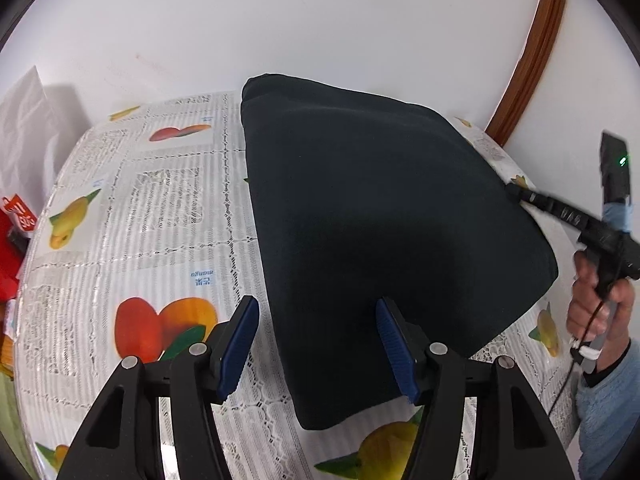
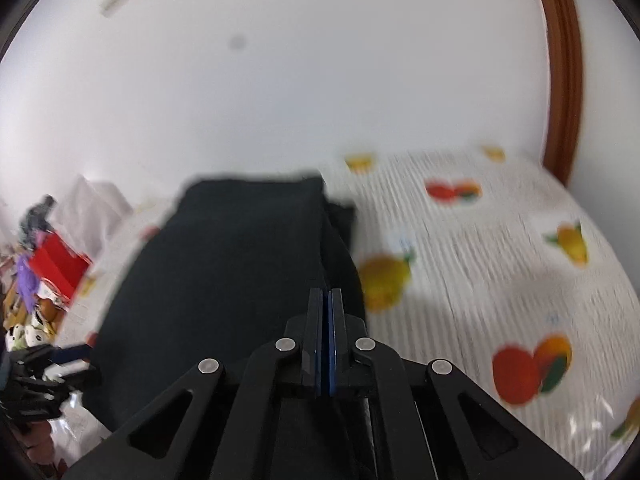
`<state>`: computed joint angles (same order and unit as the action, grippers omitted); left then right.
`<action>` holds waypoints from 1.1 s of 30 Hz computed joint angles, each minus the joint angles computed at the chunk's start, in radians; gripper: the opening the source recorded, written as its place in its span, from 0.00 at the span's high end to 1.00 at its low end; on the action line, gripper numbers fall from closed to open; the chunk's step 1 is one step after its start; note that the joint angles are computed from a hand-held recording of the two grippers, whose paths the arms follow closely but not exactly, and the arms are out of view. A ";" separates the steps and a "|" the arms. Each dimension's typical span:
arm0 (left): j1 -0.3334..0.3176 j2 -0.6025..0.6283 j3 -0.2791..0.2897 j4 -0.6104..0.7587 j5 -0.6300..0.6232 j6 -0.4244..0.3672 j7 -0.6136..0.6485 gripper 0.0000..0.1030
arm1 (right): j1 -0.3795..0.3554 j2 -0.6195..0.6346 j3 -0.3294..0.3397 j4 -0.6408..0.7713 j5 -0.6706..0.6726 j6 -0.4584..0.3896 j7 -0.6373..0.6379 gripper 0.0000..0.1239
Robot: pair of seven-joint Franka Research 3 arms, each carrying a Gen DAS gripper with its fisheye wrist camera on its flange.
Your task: Fold small clothes
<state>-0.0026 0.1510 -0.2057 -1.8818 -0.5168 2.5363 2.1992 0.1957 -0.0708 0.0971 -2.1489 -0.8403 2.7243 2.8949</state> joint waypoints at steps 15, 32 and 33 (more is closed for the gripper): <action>0.011 0.079 -0.023 0.108 0.073 0.039 -0.044 0.42 | 0.051 0.146 -0.044 0.202 0.222 -0.129 -0.234 0.90; 0.038 0.095 -0.039 0.129 0.052 0.022 0.004 0.39 | 0.083 0.259 -0.118 0.343 0.299 -0.109 -0.329 0.79; 0.038 0.095 -0.040 0.129 0.052 0.022 0.006 0.38 | 0.089 0.277 -0.125 0.364 0.307 -0.121 -0.337 0.80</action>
<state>0.0355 0.2462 -0.2454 -1.7529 -0.4653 2.5582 2.2050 0.2846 0.2064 -0.0279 -1.7847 -0.5333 2.6033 2.5579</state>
